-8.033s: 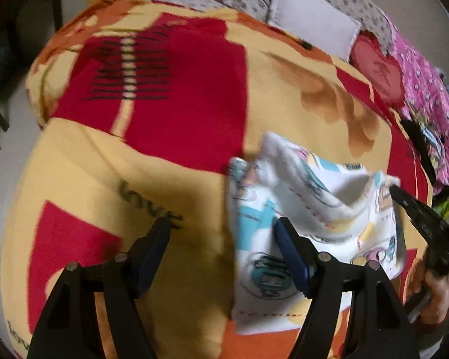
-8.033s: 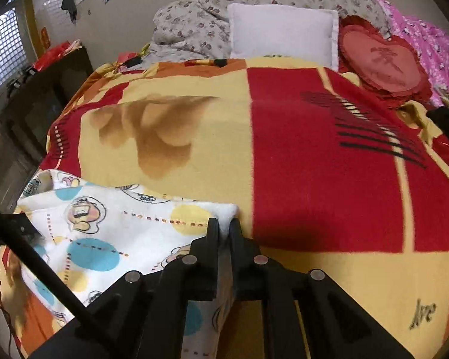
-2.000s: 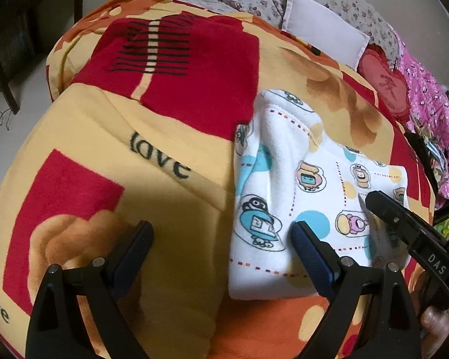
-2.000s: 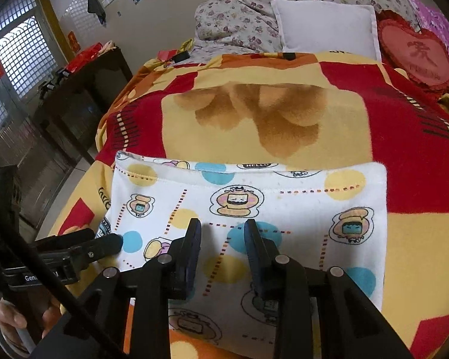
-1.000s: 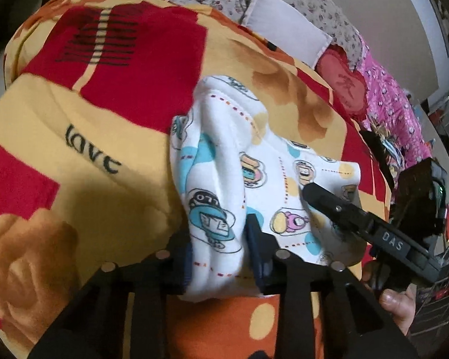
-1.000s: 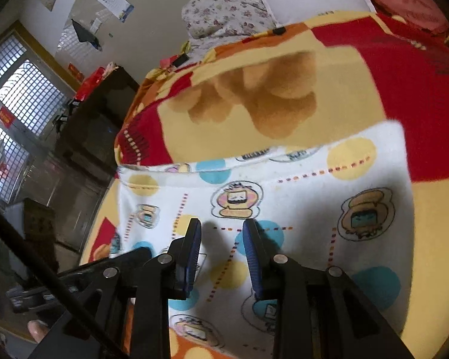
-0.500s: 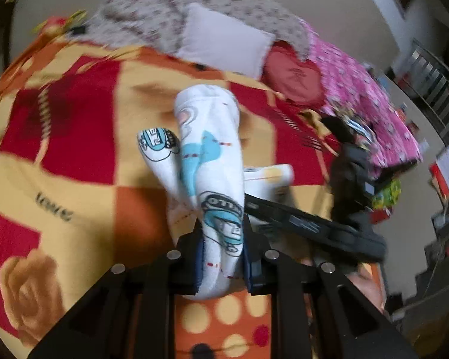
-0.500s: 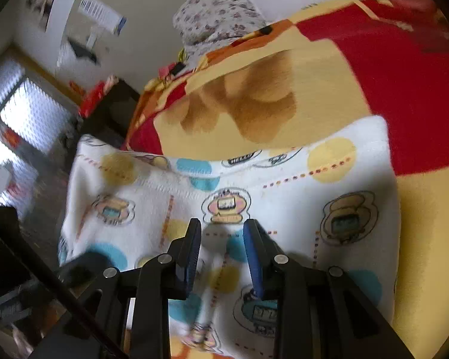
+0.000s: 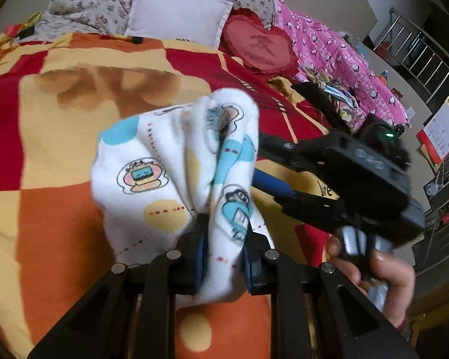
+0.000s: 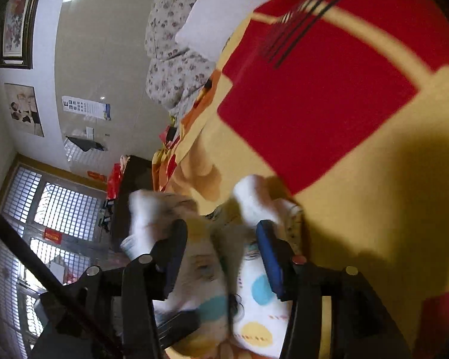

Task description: Fold small clothes

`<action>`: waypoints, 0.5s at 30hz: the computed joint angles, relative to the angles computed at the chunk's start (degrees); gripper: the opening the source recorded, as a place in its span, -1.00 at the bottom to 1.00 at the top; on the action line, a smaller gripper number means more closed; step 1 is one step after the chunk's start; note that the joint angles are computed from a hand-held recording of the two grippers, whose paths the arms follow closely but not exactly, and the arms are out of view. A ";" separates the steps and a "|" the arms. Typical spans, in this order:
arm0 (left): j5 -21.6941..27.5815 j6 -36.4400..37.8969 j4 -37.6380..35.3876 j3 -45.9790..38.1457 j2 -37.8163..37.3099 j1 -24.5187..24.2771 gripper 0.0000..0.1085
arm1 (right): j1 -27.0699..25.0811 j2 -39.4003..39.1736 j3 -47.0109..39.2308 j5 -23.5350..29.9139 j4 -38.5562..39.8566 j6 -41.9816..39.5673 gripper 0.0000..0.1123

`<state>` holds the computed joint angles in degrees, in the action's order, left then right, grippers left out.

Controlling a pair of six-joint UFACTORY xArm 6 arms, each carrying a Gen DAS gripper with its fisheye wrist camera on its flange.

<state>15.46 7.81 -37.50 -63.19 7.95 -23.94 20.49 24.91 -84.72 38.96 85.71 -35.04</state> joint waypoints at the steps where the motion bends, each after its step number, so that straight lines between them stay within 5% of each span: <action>1: 0.29 2.33 -2.91 -0.89 0.79 -0.28 -0.60 | 0.15 -0.98 0.97 -1.16 -0.06 -0.28 0.02; 3: 0.24 5.68 -6.23 -1.68 1.27 -0.85 -0.47 | 0.40 -3.09 3.34 -3.39 -0.28 -0.41 0.04; 5: 1.57 10.58 -10.50 -2.70 1.68 -1.19 -0.03 | 0.25 -4.18 4.49 -4.61 0.61 -0.95 0.12; 6: 2.17 12.60 -12.63 -3.17 1.88 -1.32 0.04 | -0.12 -4.68 4.92 -4.63 1.16 -1.38 0.16; 10: 1.69 8.54 -8.34 -2.45 1.08 -1.72 0.05 | 0.80 -8.97 7.23 -9.41 -0.48 -4.60 0.16; 15: 1.10 3.83 -1.32 6.15 -7.41 -1.04 0.06 | 2.61 -8.45 2.98 -5.12 -13.31 -4.43 0.16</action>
<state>16.56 11.64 -38.82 -57.04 0.54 -24.98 23.10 16.47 -81.74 33.84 72.39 -39.47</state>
